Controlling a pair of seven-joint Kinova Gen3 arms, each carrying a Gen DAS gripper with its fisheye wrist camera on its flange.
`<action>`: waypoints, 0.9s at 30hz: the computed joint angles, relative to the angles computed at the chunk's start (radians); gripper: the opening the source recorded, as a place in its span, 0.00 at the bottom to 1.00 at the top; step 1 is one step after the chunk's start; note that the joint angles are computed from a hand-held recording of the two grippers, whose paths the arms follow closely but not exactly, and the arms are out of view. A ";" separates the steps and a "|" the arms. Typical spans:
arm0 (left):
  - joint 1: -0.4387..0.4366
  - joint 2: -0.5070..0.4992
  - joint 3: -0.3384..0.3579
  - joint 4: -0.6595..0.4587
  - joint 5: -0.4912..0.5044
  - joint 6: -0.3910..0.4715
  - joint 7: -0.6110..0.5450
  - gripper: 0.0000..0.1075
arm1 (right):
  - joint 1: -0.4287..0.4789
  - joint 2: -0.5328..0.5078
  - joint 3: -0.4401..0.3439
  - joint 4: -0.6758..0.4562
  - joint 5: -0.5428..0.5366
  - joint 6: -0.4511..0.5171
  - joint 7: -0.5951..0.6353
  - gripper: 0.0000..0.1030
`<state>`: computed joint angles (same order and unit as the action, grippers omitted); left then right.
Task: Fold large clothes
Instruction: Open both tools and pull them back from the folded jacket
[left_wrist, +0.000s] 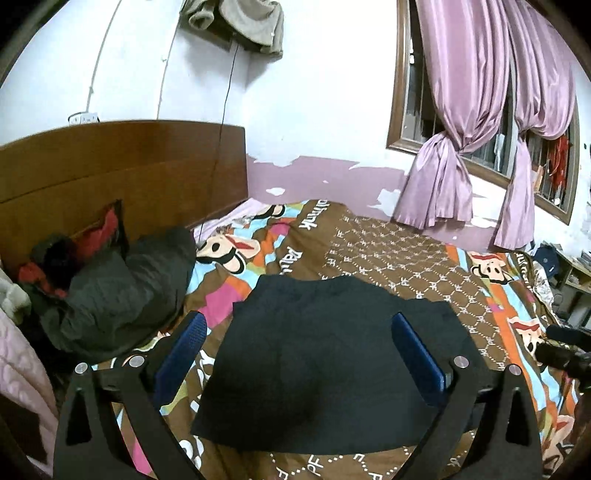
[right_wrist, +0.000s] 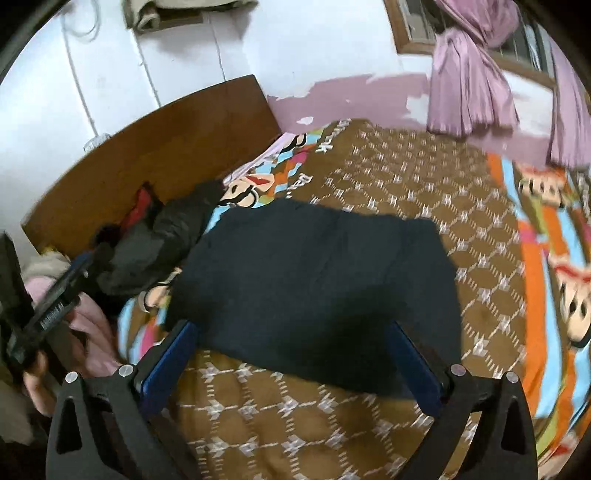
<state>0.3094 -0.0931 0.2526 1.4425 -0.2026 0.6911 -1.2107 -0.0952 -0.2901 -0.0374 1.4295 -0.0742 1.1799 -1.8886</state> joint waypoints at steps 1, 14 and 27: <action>0.002 -0.008 0.001 -0.004 0.003 0.010 0.000 0.91 | 0.007 -0.013 -0.014 0.009 0.005 -0.001 -0.027 1.00; -0.014 -0.129 0.031 0.069 0.038 0.064 -0.044 0.91 | 0.071 -0.209 -0.294 0.217 0.257 -0.171 -0.227 1.00; -0.027 -0.265 -0.016 0.278 0.168 -0.037 -0.231 0.91 | 0.254 -0.413 -0.453 0.451 0.281 -0.372 -0.374 1.00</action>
